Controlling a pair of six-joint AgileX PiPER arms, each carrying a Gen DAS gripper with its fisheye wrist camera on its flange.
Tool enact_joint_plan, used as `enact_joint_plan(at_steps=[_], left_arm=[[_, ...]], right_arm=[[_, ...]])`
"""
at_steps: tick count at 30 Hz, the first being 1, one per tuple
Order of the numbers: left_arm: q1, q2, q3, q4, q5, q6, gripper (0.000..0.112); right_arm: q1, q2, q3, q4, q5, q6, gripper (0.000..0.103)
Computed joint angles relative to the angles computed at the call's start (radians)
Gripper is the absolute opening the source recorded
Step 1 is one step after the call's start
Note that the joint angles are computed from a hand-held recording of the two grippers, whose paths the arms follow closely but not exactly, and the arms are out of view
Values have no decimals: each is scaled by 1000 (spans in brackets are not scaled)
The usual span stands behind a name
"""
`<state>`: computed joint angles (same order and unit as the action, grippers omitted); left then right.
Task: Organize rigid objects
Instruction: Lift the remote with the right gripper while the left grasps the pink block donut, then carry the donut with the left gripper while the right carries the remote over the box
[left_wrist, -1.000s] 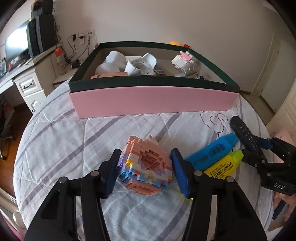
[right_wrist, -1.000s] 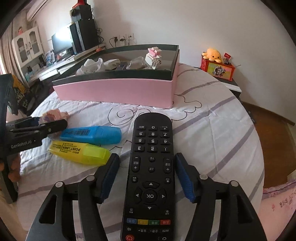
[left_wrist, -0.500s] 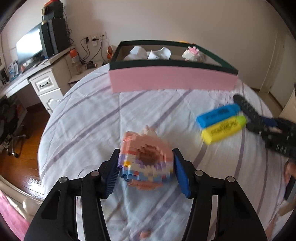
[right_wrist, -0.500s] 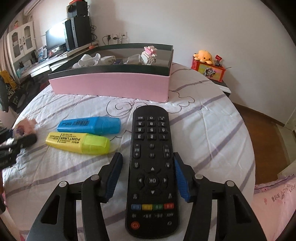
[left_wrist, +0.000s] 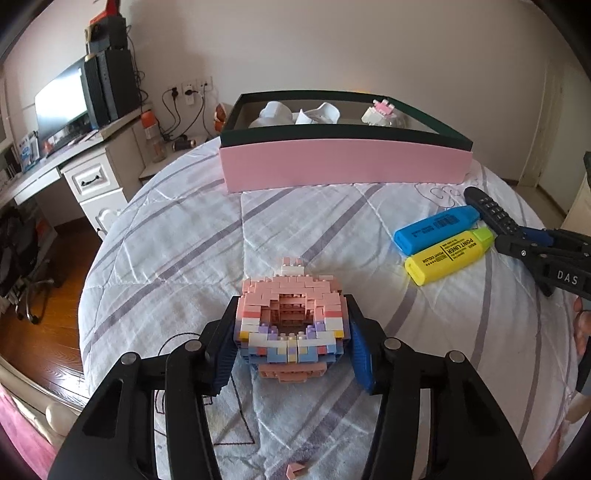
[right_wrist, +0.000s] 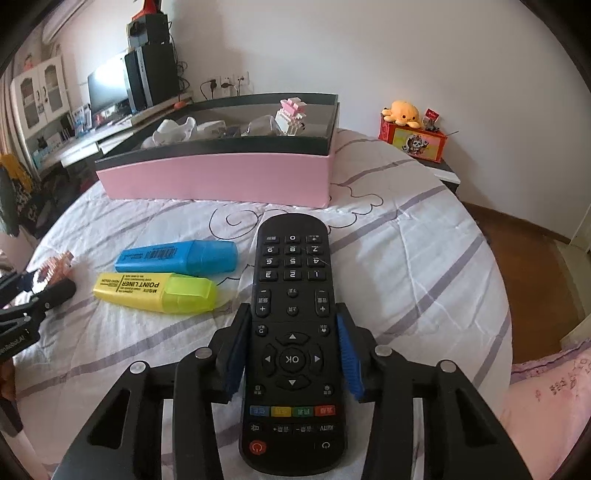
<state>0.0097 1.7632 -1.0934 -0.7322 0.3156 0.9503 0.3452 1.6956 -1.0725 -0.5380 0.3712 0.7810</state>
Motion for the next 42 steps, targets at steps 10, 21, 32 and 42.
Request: enact_joint_plan(at_steps=[10,21,32,42], left_arm=[[18,-73,37,-60,46,74,52],[32,-199,70,-107,75,132,52],[13,-274,-23,-32,94,49,52],[-39,-191,-260,133,109,-130,52]], right_arm=[[6,-43,23,146,-17,-132,44],[44,-145,39,259,-29,-240,44],[89,-212,-72,265,16,-320,44],[66,-131,-284,334,86,-477,44]])
